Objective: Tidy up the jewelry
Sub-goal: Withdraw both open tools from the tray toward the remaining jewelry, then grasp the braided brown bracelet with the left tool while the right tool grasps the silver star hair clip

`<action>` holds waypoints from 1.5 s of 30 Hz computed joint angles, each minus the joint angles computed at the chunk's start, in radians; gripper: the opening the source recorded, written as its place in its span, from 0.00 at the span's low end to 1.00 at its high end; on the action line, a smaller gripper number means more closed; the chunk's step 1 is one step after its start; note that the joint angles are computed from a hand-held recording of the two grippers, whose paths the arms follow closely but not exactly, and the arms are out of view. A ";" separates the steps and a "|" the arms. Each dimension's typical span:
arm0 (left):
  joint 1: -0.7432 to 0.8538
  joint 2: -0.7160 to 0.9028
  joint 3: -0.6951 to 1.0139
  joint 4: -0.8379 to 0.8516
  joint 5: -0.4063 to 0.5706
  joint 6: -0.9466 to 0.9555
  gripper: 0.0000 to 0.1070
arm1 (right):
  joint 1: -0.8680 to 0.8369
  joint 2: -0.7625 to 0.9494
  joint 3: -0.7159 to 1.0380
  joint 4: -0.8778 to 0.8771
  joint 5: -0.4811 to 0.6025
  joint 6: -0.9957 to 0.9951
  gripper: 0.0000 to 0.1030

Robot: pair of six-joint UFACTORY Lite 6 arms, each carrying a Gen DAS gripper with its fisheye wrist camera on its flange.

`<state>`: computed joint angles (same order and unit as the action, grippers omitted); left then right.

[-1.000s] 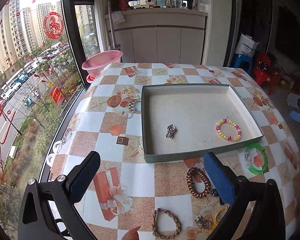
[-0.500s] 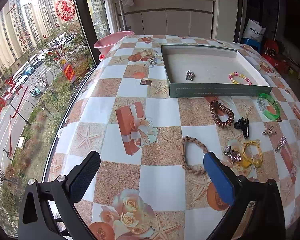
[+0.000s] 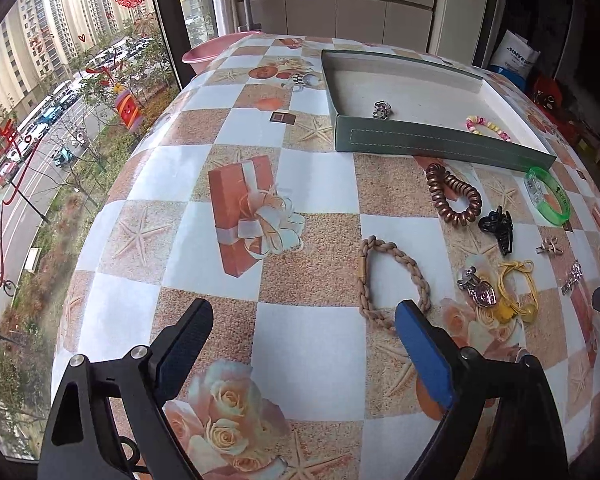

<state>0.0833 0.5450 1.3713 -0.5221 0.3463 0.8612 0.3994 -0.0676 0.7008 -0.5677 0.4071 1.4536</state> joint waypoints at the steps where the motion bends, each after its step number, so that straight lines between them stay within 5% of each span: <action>1: -0.006 0.004 0.002 0.000 -0.006 0.004 0.96 | 0.015 0.024 0.018 -0.028 0.018 0.046 0.88; 15: -0.053 0.085 0.071 0.102 -0.023 -0.109 0.86 | 0.113 0.398 0.349 -0.161 0.257 0.269 0.87; 17: -0.056 0.073 0.059 0.065 -0.015 -0.061 0.78 | 0.133 0.409 0.355 -0.198 0.273 0.284 0.85; 21: -0.065 0.053 0.035 0.035 -0.011 -0.020 0.69 | 0.135 0.363 0.315 -0.204 0.255 0.262 0.60; 23: -0.065 0.045 0.027 0.008 0.006 0.007 0.61 | 0.136 0.337 0.294 -0.200 0.252 0.247 0.36; 28: -0.085 0.006 -0.023 0.004 -0.009 0.037 0.37 | 0.116 0.263 0.222 -0.172 0.211 0.197 0.11; 30: -0.085 -0.003 -0.039 -0.020 -0.015 0.072 0.17 | 0.109 0.217 0.173 -0.170 0.179 0.191 0.11; 36: -0.010 -0.009 -0.025 -0.221 0.110 0.249 0.17 | 0.069 0.051 -0.008 -0.200 0.009 0.208 0.11; 45: 0.037 -0.084 -0.059 -0.245 0.168 0.295 0.17 | 0.049 -0.100 -0.121 -0.218 -0.076 0.212 0.11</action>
<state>0.1199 0.4607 1.3121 -0.7674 0.5138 1.1558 0.4485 -0.1672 0.5801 -0.7860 0.3311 1.6657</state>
